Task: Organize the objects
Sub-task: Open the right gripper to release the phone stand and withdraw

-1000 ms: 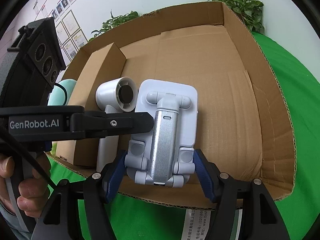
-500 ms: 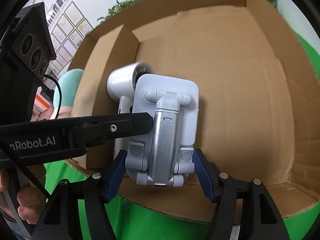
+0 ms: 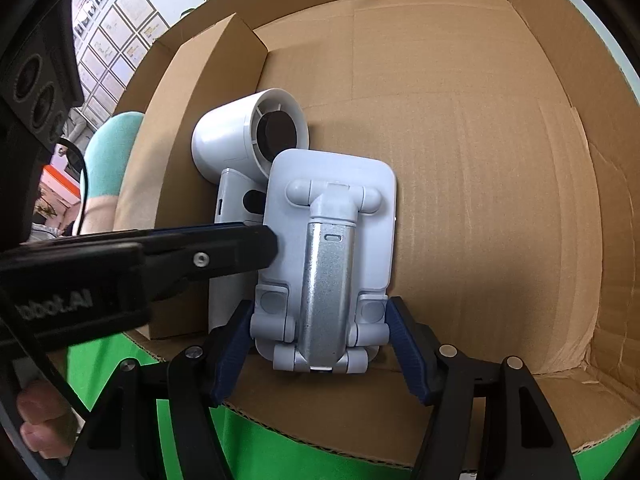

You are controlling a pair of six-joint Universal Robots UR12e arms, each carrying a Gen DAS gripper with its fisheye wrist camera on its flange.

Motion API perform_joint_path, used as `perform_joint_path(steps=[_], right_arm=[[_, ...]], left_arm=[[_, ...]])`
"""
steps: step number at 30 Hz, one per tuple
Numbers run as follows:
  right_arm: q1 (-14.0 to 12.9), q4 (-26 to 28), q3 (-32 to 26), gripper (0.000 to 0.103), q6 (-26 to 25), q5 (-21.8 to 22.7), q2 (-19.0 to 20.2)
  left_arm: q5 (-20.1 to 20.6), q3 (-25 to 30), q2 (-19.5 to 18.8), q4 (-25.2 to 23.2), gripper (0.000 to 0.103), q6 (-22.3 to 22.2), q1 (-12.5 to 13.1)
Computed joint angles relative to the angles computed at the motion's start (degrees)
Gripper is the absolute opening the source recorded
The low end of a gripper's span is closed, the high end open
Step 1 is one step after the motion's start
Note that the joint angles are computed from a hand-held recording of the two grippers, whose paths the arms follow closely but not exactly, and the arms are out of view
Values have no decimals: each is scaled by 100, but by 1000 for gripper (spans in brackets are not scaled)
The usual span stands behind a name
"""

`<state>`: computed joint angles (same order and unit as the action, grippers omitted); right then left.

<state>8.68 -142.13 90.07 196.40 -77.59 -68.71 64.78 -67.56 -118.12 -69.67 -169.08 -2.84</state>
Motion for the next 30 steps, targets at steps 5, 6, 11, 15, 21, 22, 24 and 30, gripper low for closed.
perform_joint_path(steps=[5, 6, 11, 15, 21, 22, 24, 30], right_arm=[[86, 95, -80, 64, 22, -232, 28], [104, 120, -102, 64, 42, -282, 36], [194, 240, -214, 66, 7, -516, 77], [256, 285, -264, 67, -60, -666, 92], [289, 309, -293, 69, -41, -737, 85], [293, 300, -293, 69, -17, -757, 81], [289, 205, -261, 69, 40, -758, 46], [321, -923, 146, 97, -117, -973, -266]], left_arm=[[466, -168, 154, 422, 16, -92, -20], [433, -209, 188, 474, 16, -103, 6], [368, -405, 336, 698, 16, -81, 100], [374, -546, 430, 876, 16, 60, 125], [456, -711, 526, 1247, 16, 58, 129], [478, -743, 547, 1316, 16, 63, 130], [459, -841, 613, 1473, 16, 108, 152], [543, -1482, 961, 2846, 37, 126, 195]])
